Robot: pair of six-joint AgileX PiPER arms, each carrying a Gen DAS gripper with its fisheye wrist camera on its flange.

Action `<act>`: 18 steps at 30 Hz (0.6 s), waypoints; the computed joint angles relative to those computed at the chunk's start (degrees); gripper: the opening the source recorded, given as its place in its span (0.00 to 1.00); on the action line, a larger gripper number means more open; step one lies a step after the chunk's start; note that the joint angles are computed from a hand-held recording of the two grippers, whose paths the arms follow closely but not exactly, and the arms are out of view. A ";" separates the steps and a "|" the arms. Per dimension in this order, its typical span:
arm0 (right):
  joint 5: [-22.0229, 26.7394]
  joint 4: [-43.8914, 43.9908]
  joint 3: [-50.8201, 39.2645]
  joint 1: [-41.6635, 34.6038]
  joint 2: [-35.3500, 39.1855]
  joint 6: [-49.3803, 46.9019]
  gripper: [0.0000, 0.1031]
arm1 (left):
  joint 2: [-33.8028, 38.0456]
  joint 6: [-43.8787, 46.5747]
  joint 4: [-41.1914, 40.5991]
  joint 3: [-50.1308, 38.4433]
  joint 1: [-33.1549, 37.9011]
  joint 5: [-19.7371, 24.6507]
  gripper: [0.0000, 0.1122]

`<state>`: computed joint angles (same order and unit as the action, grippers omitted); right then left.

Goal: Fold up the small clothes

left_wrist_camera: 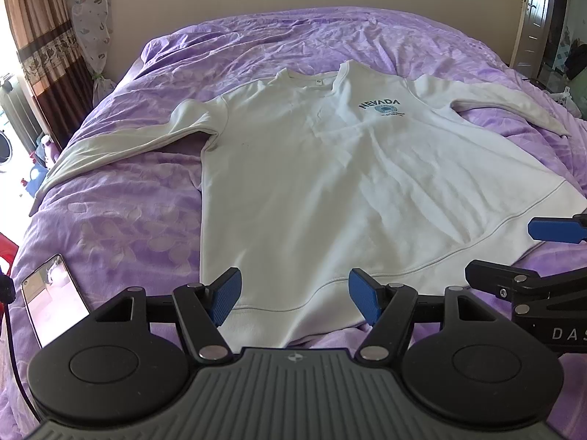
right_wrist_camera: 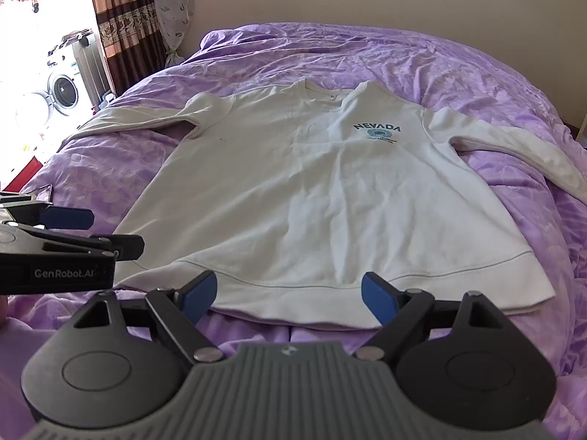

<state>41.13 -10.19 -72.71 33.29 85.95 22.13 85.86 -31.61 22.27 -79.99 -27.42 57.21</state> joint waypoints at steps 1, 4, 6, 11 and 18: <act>0.11 0.12 -0.15 -0.11 0.12 -0.12 0.80 | -0.01 0.03 -0.03 0.03 0.03 -0.02 0.70; 0.13 0.22 -0.16 -0.15 0.12 -0.17 0.80 | 0.09 0.00 0.07 -0.17 -0.10 0.17 0.70; 0.13 0.22 -0.16 -0.15 0.12 -0.17 0.80 | 0.05 -0.06 0.11 -0.04 -0.08 0.10 0.70; 0.12 0.37 -0.16 -0.28 0.13 -0.42 0.80 | 0.17 -0.18 0.29 -0.24 -0.27 0.30 0.70; 0.28 0.48 -0.32 -0.31 0.18 -0.56 0.80 | 0.21 -0.30 0.40 -0.21 -0.33 0.34 0.70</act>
